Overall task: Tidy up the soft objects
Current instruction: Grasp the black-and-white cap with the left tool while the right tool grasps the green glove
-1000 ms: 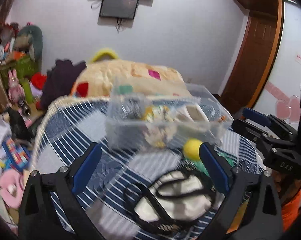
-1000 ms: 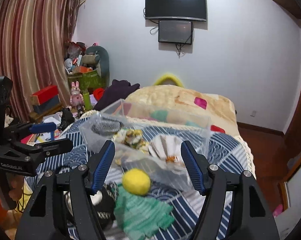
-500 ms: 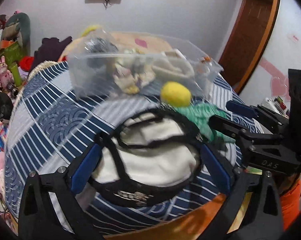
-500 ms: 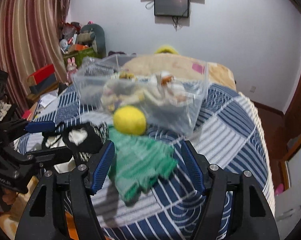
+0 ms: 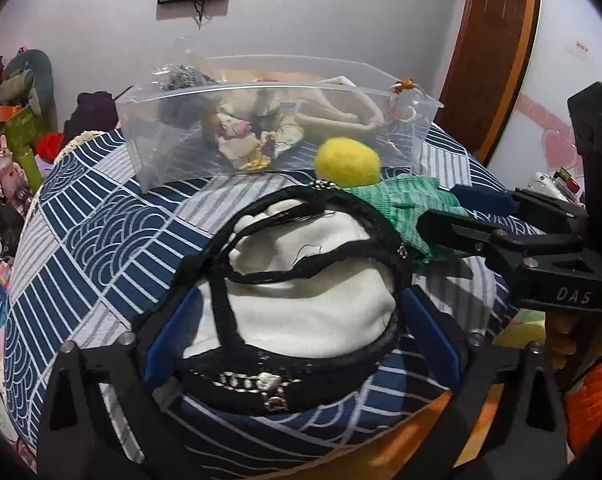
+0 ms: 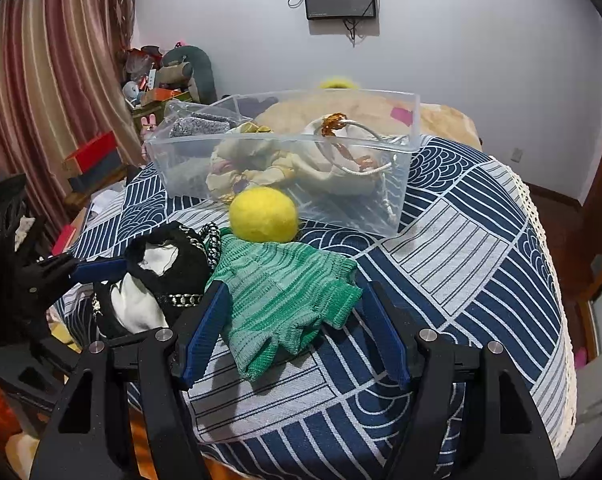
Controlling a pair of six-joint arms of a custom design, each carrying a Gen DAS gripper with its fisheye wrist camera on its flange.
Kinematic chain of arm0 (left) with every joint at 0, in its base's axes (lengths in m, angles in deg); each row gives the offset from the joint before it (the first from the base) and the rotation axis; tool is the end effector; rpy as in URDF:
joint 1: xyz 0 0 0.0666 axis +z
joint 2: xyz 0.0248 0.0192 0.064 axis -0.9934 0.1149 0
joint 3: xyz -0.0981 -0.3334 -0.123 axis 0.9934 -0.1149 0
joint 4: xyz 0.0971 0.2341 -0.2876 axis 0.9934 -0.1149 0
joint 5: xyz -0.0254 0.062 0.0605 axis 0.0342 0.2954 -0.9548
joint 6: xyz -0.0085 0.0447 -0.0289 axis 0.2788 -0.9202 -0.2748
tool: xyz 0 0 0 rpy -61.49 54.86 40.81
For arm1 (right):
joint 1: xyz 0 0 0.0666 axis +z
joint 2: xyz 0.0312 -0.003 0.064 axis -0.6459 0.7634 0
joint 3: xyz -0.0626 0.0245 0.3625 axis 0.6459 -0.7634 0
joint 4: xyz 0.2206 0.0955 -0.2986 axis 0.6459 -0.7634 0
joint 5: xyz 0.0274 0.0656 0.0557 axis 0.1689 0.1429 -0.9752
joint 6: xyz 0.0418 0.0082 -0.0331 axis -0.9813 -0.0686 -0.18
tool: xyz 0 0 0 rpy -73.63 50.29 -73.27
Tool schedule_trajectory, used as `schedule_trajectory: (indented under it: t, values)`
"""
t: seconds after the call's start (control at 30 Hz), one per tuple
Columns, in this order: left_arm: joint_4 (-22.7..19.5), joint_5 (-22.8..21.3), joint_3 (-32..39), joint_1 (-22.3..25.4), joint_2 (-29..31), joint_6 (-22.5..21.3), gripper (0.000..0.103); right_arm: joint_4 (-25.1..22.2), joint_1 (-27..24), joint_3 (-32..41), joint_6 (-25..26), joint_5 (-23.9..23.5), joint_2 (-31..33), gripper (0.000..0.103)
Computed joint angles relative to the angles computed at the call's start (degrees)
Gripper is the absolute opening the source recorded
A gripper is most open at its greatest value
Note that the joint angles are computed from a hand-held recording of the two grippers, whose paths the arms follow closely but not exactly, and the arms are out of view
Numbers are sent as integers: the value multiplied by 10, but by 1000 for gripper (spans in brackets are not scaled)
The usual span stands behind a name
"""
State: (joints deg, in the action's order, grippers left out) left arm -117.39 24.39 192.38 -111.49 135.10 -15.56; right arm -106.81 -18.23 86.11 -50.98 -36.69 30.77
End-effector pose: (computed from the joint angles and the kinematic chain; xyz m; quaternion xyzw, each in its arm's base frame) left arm 0.5564 -0.2989 0.4345 0.1554 0.9030 -0.1428 0.3742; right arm 0.5950 0.2406 0.4092 -0.1382 0.8907 0.1094 0.4190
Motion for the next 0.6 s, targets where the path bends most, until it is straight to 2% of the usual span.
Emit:
schedule_trajectory:
  t: [0.07,0.1,0.17,0.33,0.43,0.6]
  values:
    - [3,-1,-4,5,-6,6,84,-4,-2,5,-6,-11,7,66]
    - [1,-6,-4,6,-6,7,75,-6,-3,6,-9,-14,9,66]
    - [4,4,-10,13,-10,13,69,-3,-6,2,-15,-23,11,62]
    - [11,10,-22,20,-21,22,45,10,-5,-11,-14,-31,1,32]
    - [14,5,-28,23,-26,30,34,22,1,-25,-4,-12,-11,25]
    - [13,13,-27,36,-28,58,24,43,4,-50,5,16,-35,21]
